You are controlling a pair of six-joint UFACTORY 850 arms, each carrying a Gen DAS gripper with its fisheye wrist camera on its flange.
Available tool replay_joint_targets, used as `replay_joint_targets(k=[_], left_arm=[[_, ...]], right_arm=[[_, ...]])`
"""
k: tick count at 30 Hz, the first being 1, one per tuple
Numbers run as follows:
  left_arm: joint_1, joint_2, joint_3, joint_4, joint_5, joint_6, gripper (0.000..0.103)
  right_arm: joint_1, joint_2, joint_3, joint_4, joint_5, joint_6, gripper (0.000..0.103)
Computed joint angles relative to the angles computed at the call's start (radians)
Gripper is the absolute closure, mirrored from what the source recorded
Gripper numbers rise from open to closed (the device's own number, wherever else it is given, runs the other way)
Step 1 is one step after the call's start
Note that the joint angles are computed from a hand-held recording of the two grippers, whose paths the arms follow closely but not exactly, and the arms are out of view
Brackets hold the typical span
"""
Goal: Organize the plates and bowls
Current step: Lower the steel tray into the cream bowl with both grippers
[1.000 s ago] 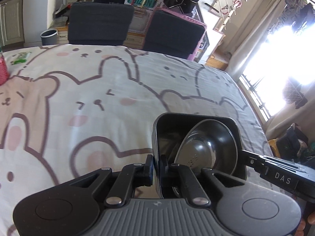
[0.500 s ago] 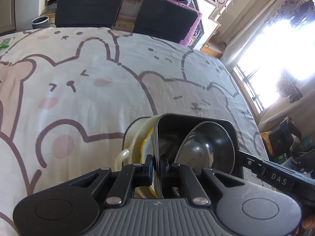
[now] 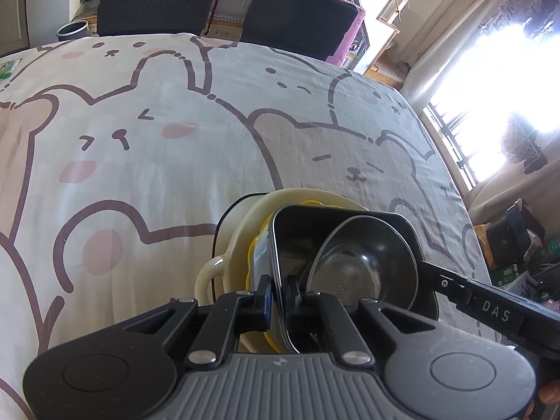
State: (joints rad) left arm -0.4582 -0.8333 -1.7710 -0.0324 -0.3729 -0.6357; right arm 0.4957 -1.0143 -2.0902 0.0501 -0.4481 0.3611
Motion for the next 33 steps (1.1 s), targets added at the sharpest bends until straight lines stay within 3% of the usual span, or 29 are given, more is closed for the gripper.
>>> replay_joint_targets(k=[33], left_arm=[[0.001, 0.003, 0.005, 0.032, 0.016, -0.004, 0.097]], right_arm=[[0.002, -0.046, -0.064, -0.054, -0.038, 0.012, 0.099]])
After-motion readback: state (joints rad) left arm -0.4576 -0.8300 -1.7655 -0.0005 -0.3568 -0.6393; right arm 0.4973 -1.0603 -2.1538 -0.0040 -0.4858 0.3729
